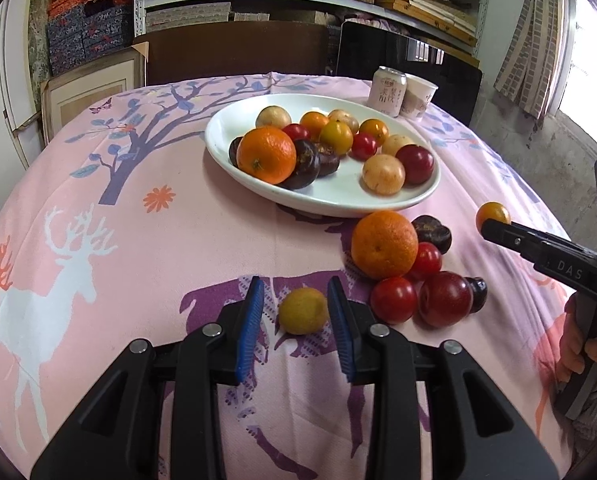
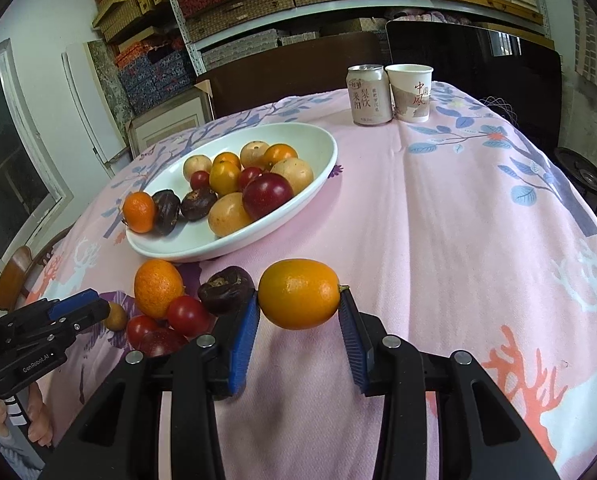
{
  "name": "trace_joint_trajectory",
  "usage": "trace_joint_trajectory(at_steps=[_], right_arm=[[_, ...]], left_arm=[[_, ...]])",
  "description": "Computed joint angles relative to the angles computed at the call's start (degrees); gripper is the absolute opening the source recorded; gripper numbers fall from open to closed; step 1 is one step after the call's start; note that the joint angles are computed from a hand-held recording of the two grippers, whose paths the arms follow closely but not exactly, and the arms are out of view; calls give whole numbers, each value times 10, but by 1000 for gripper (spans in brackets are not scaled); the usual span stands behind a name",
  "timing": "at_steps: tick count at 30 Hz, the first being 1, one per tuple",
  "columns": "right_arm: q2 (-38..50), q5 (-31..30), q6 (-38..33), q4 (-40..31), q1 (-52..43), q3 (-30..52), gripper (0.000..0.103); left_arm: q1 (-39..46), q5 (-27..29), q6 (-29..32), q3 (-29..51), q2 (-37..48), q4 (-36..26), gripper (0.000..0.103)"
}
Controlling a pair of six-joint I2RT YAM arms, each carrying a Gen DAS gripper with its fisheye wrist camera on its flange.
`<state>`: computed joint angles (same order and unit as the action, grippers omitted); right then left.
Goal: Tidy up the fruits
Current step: 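Carry both fruits over the white plate and open both grippers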
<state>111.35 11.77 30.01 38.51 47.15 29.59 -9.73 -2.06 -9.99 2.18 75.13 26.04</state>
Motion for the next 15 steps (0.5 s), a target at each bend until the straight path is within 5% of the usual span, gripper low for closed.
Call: trace_joint_trajectory(at_steps=[11,15], right_arm=[[-55,-27,17,46,-24,-36,41],[-90,-51,1,-13,-43,5,41]], left_arm=[[-25,6,-21,115,-24,-102,32],[-45,-10,-26,146,-7,-104,32]])
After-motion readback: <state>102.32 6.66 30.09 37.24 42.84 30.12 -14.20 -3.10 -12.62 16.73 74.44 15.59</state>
